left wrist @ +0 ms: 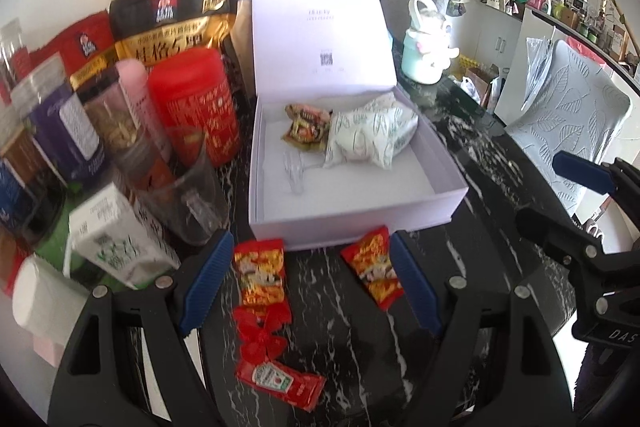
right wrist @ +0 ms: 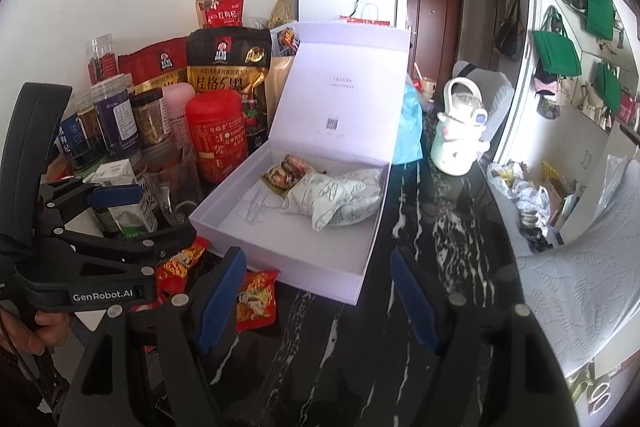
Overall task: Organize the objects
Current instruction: 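Withdraw both grippers from the box back toward the red candy packets, then grasp the red bow with the left gripper while right grasps a red candy packet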
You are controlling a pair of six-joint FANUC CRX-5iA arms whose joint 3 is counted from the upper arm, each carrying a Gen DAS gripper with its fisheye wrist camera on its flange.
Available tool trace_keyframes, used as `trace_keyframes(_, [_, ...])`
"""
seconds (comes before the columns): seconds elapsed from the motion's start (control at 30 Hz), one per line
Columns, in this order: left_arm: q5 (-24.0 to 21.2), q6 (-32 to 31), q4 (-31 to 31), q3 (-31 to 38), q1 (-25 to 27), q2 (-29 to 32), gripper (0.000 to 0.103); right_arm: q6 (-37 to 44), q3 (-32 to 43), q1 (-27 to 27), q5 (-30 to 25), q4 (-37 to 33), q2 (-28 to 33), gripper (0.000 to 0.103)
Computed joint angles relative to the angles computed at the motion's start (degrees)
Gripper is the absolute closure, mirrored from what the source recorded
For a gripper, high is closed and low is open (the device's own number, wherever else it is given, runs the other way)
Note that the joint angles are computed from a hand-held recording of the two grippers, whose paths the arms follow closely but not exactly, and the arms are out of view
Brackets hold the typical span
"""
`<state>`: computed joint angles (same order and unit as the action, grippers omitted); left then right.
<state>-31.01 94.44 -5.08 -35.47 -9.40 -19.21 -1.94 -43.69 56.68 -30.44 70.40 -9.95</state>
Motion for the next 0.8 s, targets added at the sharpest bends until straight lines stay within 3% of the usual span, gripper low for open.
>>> trace_keyframes(0.37, [1.37, -3.11, 4.27, -6.76, 1.70, -1.33, 0.024, -5.49, -4.09, 1.56, 2.80, -0.02, 1.35, 0.027])
trace_keyframes(0.8, [3.93, -8.49, 11.73, -15.51, 5.70, -4.68, 0.024, -18.07, -8.57, 1.32, 6.23, 9.75, 3.21, 0.027])
